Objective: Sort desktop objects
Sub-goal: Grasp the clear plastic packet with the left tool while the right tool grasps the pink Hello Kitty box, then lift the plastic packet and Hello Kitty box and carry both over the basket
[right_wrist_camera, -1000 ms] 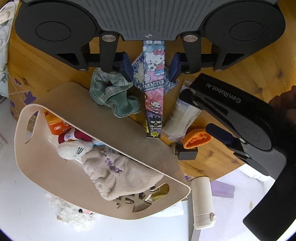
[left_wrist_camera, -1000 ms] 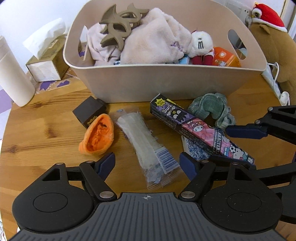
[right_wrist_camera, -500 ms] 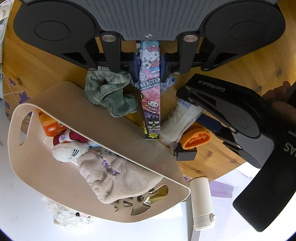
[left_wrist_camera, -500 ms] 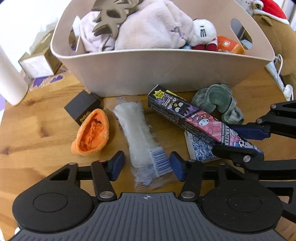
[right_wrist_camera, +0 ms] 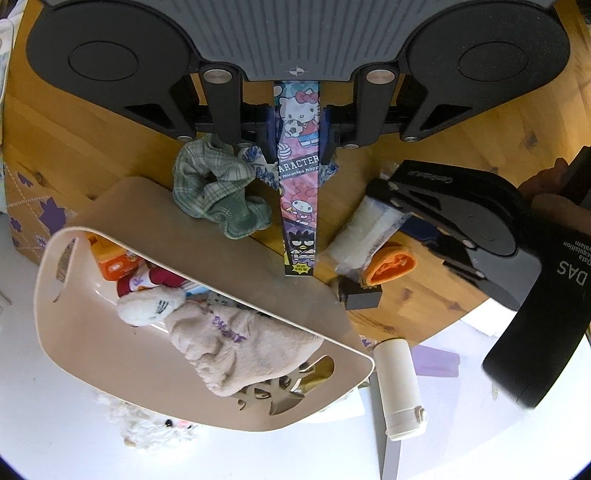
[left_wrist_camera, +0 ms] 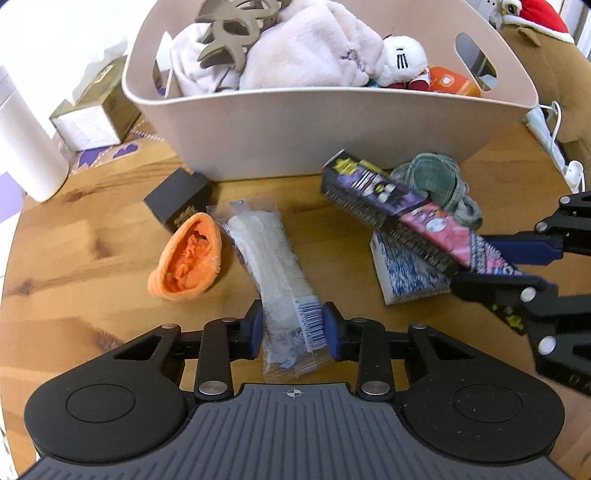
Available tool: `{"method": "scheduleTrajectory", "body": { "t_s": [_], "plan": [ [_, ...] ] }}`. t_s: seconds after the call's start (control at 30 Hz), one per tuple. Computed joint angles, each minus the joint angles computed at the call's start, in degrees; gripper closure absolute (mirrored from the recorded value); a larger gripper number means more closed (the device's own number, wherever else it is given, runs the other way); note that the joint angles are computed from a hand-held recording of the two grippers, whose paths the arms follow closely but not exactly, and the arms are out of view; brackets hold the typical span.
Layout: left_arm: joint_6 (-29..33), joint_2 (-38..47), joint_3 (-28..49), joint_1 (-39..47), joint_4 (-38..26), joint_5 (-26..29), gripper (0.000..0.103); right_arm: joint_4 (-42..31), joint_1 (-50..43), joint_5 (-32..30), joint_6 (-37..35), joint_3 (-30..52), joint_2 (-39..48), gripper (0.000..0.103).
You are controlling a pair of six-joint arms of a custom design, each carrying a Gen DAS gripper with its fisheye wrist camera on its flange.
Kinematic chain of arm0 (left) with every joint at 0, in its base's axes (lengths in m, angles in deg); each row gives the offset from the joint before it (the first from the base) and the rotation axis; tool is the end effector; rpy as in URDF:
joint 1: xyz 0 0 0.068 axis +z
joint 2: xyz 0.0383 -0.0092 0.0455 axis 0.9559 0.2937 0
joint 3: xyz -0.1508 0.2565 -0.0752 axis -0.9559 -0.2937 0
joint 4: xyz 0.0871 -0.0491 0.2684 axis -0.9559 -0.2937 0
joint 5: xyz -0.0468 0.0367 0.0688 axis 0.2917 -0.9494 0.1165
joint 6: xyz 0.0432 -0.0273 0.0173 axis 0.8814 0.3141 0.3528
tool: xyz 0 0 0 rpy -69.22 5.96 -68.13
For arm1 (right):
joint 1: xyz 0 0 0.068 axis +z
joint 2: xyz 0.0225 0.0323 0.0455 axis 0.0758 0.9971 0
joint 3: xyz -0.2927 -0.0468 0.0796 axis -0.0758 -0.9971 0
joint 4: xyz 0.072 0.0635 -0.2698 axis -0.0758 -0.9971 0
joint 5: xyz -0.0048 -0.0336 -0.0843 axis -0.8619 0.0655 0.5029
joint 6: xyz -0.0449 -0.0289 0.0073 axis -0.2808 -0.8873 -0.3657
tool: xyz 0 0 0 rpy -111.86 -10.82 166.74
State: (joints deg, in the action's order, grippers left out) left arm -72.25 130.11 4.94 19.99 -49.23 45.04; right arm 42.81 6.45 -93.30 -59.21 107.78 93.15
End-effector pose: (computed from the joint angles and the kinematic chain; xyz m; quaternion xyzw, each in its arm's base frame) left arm 0.2221 -0.2699 0.0654 -0.0715 0.9699 0.0302 0.2309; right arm 0.2956 0.0278 0.0593 -0.3783 0.8650 0.1555 0.2907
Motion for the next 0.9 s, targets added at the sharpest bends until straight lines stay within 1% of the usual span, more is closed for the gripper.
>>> {"method": "scheduleTrajectory", "body": {
  "t_s": [0.3, 0.53, 0.77, 0.9],
  "plan": [
    [-4.7, -3.67, -3.25, -4.09, -1.47, -0.56, 0.07, -3.8, -4.19, -2.79, -5.09, -2.81, -4.86, 0.081],
    [-6.32, -6.64, -3.0, -7.89, -5.37, -2.62, 0.07, -7.32, -8.11, -4.67, -7.92, -4.35, -9.55, 0.081],
    [-8.56, -9.4, -2.54, -10.17, -8.69, -4.55, 0.07, -13.48, -13.67, -7.78, -12.45, -4.63, -15.96, 0.081],
    [-9.14, -11.7, -2.44, -11.3, -10.61, -6.13, 0.07, -16.33, -16.41, -9.1, -12.59, -3.56, -18.64, 0.081]
  ]
}}
